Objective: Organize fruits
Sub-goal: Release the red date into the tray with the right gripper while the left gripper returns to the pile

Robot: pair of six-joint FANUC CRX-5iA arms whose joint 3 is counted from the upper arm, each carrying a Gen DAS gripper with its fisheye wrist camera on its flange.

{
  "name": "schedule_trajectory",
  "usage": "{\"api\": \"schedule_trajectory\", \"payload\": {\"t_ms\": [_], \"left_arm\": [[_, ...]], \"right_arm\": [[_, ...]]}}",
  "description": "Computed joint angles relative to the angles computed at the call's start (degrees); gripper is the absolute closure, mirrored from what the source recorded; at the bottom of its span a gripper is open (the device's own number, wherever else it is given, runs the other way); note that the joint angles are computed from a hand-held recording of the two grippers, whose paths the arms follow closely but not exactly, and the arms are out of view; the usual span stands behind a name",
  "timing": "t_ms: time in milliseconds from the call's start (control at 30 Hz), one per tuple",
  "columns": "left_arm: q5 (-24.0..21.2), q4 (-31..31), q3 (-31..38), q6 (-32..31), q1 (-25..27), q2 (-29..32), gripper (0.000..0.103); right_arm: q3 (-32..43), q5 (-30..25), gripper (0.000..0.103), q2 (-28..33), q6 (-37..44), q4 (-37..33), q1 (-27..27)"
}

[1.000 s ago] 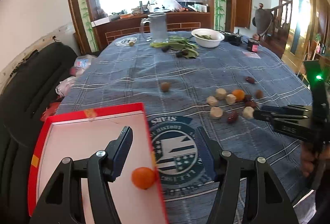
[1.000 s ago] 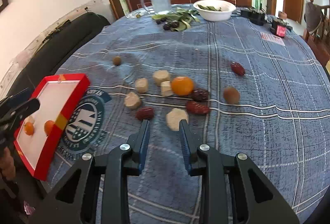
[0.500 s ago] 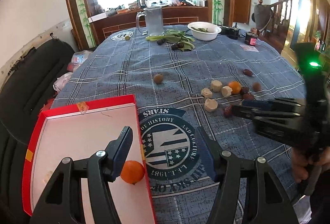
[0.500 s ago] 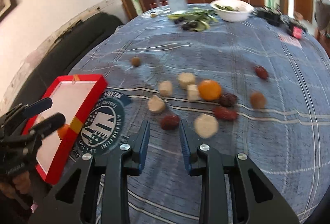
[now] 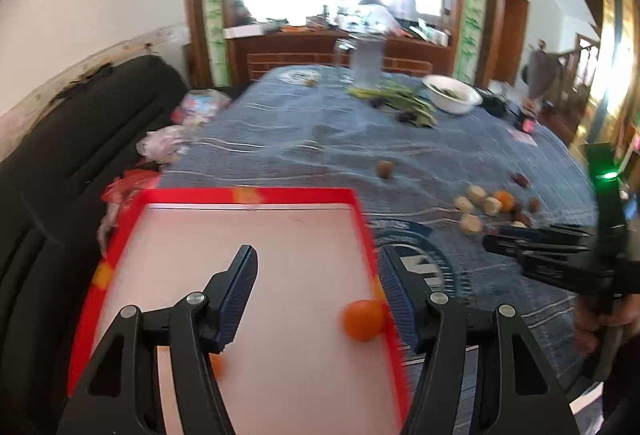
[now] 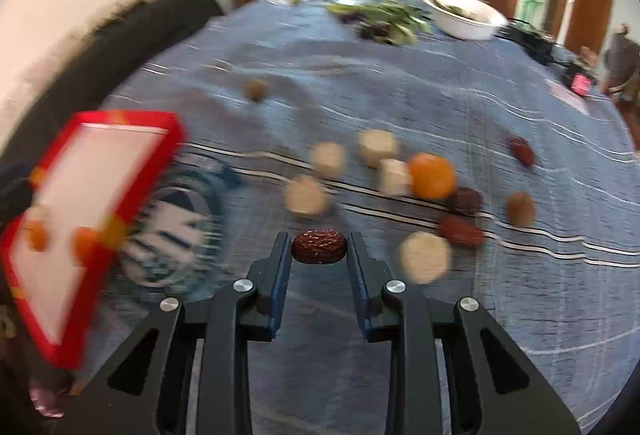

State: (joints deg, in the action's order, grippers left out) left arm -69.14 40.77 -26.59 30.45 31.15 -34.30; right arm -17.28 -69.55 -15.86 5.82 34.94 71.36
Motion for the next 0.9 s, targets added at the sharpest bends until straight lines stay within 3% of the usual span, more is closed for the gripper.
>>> {"api": "schedule_trajectory", "payload": {"t_ms": [233, 433, 567, 700, 800, 900], "left_arm": [[4.30, 1.50, -0.82, -1.38, 10.82, -1.61, 0.040], [4.76, 0.72, -0.50, -0.64, 14.93, -0.77, 0.040], [3.52, 1.45, -0.66, -1.39, 15.20, -1.05, 0.040], [2.38, 3.12, -0.76, -3.04, 13.82, -1.68, 0.040], [1.69, 3.65, -0.90, -3.93, 11.09, -2.32, 0.040], [0.40, 3.53, -0.71, -4.36, 6.45, -2.44, 0.040]], "right_arm": [[7.01, 13.40, 0.072, 7.81, 8.93, 2.67, 0.71], [17.76, 16.11, 0.072, 18.36, 20.75, -7.20, -2.30], [23.58, 13.01, 0.072, 23.30, 26.58, -12.34, -2.74], [24.26, 11.70, 0.072, 22.86, 27.32, -12.80, -2.35], [17.74, 14.03, 0.072, 17.98, 19.90, -5.33, -0.98], [10.82, 12.26, 0.072, 11.66, 12.02, 0.95, 0.59]]}}
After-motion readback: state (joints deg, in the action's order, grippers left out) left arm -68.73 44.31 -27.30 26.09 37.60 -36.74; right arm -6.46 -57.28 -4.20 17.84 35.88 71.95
